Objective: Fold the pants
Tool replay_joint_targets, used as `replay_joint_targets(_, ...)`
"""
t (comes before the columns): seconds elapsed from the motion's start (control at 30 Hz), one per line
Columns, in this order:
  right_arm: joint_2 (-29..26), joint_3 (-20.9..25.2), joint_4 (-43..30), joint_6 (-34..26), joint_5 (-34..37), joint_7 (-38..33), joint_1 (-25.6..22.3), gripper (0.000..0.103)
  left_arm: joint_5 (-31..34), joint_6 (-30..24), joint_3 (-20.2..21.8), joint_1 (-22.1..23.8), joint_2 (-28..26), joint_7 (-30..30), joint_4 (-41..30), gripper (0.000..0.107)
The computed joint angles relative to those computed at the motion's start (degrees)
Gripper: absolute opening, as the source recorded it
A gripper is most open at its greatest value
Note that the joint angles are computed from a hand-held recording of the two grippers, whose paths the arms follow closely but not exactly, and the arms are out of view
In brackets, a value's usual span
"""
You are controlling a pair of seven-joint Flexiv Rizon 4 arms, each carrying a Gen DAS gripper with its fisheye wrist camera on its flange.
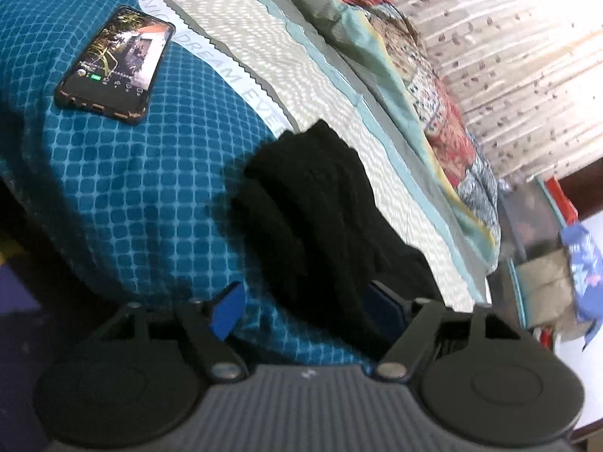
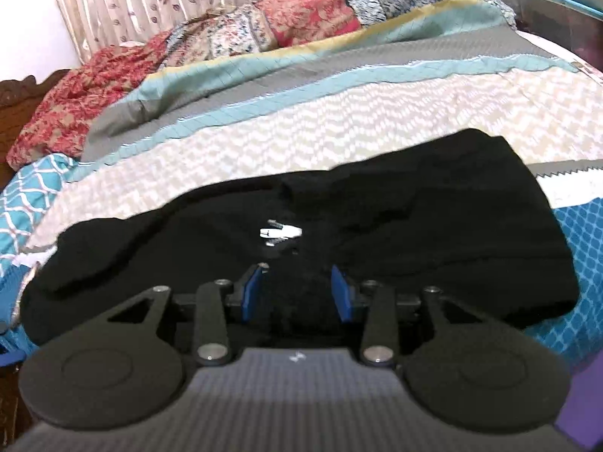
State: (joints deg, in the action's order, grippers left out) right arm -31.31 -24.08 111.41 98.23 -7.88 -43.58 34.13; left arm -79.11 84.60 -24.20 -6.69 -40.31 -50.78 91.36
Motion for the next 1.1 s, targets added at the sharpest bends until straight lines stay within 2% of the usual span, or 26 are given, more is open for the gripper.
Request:
replay_joint_targets(0.17, -0.7, 8.3, -3.5, -1.3, -2.3, -2.1, -5.6, 0.043, 3.8, 1.7, -0.6, -0.1, -3.4, -1.2, -4.5, 0.084)
replay_joint_targets(0.2, -0.7, 9.8, -3.9, -1.6, -2.7, -2.5, -6.6, 0.043, 6.1, 1.4, 0.1, -0.4, -4.2, -3.2, -5.5, 0.086)
replay_joint_targets(0.33, -0.6, 16.7, -5.4, -3.1, -4.3, -4.2, -11.0, 0.043, 12.8, -1.3, 1.5, -0.4, -7.3, -11.6, -8.6, 0.087)
replay_joint_targets(0.4, -1.6, 20.6, -8.2, -5.0, -5.5, -5.7, -13.7, 0.043, 14.9, -1.2, 1.1, 0.0, -8.7, -13.4, -10.0, 0.087)
replay_joint_targets(0.47, -2.5, 24.3, -10.9, -6.3, -6.4, -7.6, -16.1, 0.043, 17.3, -0.1, 1.4, -0.4, -10.1, -15.3, -11.7, 0.078)
replay_joint_targets(0.5, -3.5, 27.1, -13.0, -7.0, -6.8, -9.3, -17.9, 0.043, 18.7, 0.2, 2.0, -0.6, -10.7, -16.5, -12.4, 0.061)
replay_joint_targets(0.53, -4.8, 29.6, -15.6, -7.8, -7.1, -10.8, -19.4, 0.043, 20.1, 0.0, 2.9, -1.0, -11.1, -17.9, -13.0, 0.038)
replay_joint_targets(0.57, -6.2, 31.9, -18.2, -8.6, -7.1, -12.4, -20.6, 0.041, 21.6, -1.1, 4.1, -1.3, -11.5, -19.9, -13.5, 0.033)
replay_joint_targets(0.6, -8.1, 35.1, -21.6, -9.7, -7.0, -14.4, -22.2, 0.036, 21.9, -1.1, 3.4, -0.7, -11.7, -20.6, -13.4, 0.03)
replay_joint_targets(0.7, -14.6, 46.6, -31.7, -14.6, -4.9, -21.4, -26.8, 0.029, 22.4, 2.7, -0.5, 1.2, -11.6, -19.5, -11.5, 0.027)
replay_joint_targets(0.77, -19.9, 53.4, -39.3, -20.3, -2.9, -25.1, -28.1, 0.025, 24.2, 3.9, -0.4, 1.0, -11.4, -20.4, -11.1, 0.026)
replay_joint_targets(0.8, -22.6, 55.9, -43.5, -24.9, -1.8, -26.0, -28.0, 0.025, 24.8, 4.9, -1.8, 2.1, -10.8, -19.7, -9.8, 0.026)
replay_joint_targets(0.83, -24.8, 56.9, -47.9, -30.9, 0.8, -27.1, -27.0, 0.025, 25.7, 5.5, -2.0, 2.2, -10.6, -19.7, -9.5, 0.024)
replay_joint_targets(0.87, -27.4, 58.9, -51.1, -35.8, -0.3, -25.6, -27.1, 0.025, 27.0, 5.6, -2.1, 2.2, -10.2, -19.6, -9.3, 0.024)
replay_joint_targets(0.9, -28.8, 59.0, -52.4, -37.1, -0.8, -24.8, -26.7, 0.022, 28.7, 5.6, -1.1, 1.4, -10.0, -19.8, -9.5, 0.024)
replay_joint_targets(0.93, -28.6, 57.4, -52.0, -34.6, 2.0, -26.1, -25.9, 0.022, 31.1, 6.0, 0.6, 0.2, -9.7, -19.6, -9.8, 0.024)
replay_joint_targets(1.03, -27.9, 58.5, -53.0, -36.8, 6.1, -26.7, -27.2, 0.022, 37.2, 8.4, 1.4, -1.5, -9.5, -17.2, -10.6, 0.024)
replay_joint_targets(1.1, -25.6, 56.8, -50.2, -33.8, 8.3, -26.5, -27.6, 0.027, 41.3, 8.9, 1.6, -2.5, -9.8, -15.5, -12.2, 0.024)
